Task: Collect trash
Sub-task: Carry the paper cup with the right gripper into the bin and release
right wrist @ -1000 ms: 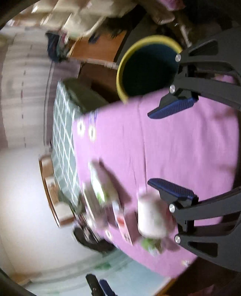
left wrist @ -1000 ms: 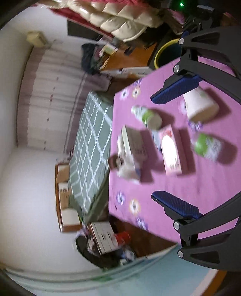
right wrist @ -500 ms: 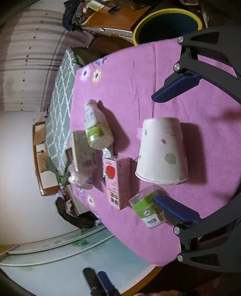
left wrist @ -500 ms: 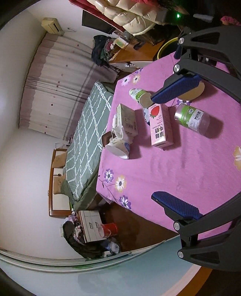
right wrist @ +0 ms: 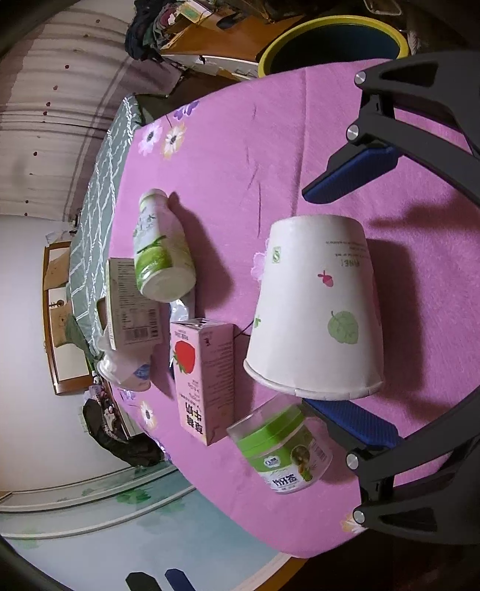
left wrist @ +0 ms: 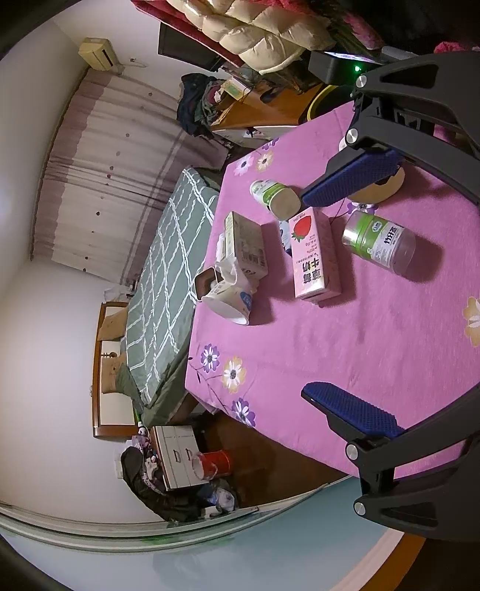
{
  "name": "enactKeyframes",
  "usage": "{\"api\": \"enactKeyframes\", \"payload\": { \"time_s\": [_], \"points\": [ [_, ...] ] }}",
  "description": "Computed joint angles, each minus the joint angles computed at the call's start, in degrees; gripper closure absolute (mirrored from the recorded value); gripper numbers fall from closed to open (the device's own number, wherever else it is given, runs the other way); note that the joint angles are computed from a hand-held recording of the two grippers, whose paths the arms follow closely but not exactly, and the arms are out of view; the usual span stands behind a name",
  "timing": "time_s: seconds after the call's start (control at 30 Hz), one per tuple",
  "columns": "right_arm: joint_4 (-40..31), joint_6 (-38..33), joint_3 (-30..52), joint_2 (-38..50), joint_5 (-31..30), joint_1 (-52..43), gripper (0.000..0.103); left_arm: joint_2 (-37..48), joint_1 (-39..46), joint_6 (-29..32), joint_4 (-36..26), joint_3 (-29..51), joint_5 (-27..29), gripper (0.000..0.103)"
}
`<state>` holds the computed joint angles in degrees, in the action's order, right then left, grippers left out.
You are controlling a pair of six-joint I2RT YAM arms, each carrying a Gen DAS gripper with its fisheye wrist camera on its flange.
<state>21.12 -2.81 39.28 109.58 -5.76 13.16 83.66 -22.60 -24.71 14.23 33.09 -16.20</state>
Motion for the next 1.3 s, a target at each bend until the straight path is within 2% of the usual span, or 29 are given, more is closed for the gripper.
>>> {"api": "enactKeyframes", "payload": {
  "time_s": [0.03,0.63,0.97,1.3],
  "points": [
    [-0.3,0.05,0.17,0.12,-0.26,-0.08,0.023,0.64,-0.27,-0.14,0.09,0.33,-0.12,0.009],
    [-0.09,1.02,-1.46,-2.74,-2.61,-6.8,0.022,4.61,-2.11,0.03,-0.11,2.92,-0.31,0.009],
    [0.2,0.81,-0.81,-4.13,-3.54,-20.35,0.022,7.39,-3.61,0.06,-0.7,5.21,-0.54,0.009],
    [-1.66,1.85,6.66,1.38,-1.54,-34.08,0.022,10.59,-5.07,0.3,-1.74,8.12,-0.75,0.009]
  ]
}}
